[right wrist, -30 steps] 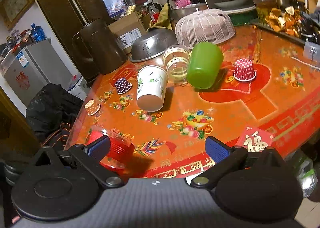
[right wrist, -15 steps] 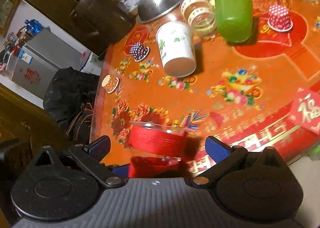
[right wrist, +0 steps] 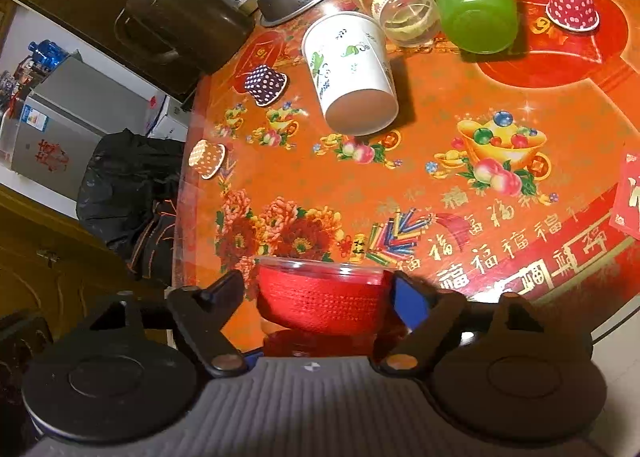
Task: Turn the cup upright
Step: 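Grasp the red cup with the right gripper while the left gripper opens and releases it, then rotate the held red cup upright with the right gripper and lower it onto the table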
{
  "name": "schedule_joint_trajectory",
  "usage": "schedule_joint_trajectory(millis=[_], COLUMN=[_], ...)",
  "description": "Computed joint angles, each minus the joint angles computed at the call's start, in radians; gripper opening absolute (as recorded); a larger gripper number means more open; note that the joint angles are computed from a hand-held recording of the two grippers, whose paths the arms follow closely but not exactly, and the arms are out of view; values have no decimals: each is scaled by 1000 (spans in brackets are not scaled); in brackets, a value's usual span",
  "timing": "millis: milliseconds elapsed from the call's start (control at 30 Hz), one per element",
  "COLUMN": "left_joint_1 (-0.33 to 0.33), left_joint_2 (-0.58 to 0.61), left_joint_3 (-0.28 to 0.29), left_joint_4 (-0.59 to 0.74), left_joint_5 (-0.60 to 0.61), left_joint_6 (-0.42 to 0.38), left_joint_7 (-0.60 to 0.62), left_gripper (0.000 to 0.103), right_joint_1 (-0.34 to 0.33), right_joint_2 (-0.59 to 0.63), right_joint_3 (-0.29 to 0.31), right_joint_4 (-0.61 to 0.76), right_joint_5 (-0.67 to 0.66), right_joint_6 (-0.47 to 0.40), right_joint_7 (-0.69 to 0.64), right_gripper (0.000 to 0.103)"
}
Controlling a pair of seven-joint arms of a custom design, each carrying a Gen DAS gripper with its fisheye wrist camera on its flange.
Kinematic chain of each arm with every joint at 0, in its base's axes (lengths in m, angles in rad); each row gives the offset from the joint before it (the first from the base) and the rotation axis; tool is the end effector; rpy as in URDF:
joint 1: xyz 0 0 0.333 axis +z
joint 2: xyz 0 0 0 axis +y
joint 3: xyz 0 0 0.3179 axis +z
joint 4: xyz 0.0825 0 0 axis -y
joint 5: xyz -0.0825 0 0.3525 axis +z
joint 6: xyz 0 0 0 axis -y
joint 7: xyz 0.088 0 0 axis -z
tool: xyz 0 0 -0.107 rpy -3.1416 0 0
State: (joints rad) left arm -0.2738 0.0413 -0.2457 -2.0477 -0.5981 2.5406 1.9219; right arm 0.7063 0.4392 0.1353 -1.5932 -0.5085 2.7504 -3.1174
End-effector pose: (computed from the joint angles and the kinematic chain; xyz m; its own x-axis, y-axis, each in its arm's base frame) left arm 0.4966 -0.2743 0.4852 -0.4831 -0.7975 0.3613 -0.8361 0.2977 -0.4608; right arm 0.4619 0.5208 0.4786 -0.1841 -0.7864 -0.5897 -0.8026 0.4666 -0.3717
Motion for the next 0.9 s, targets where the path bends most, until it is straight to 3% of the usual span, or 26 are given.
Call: schedule_joint_trajectory(millis=[367, 400, 467, 533, 667, 833, 900], left_joint_1=[8, 8, 8, 15, 28, 44, 48], left_joint_2=[0, -1, -6, -7, -33, -125, -165], left_joint_3=[4, 3, 3, 6, 14, 38, 42], left_joint_4=[0, -3, -12, -16, -40, -151, -198], left_joint_5=[-36, -38, -36, -92, -151, -233, -232], left_joint_6=[-18, -13, -1, -12, -28, 14, 59], left_joint_7=[34, 43, 53, 90, 156, 245, 244], left_gripper=[60, 62, 77, 83, 85, 86, 86], right_joint_1=[-5, -6, -9, -9, -8, -12, 3], right_joint_2=[15, 17, 17, 19, 17, 13, 14], right_joint_3=[8, 10, 12, 13, 10, 14, 3], right_joint_4=[23, 25, 26, 29, 25, 11, 24], right_joint_5=[24, 25, 32, 36, 39, 40, 22], right_joint_6=[-20, -21, -20, -23, -16, 2, -32], right_joint_7=[-61, -68, -75, -83, -83, -87, -86], right_gripper=[70, 70, 70, 70, 70, 70, 69])
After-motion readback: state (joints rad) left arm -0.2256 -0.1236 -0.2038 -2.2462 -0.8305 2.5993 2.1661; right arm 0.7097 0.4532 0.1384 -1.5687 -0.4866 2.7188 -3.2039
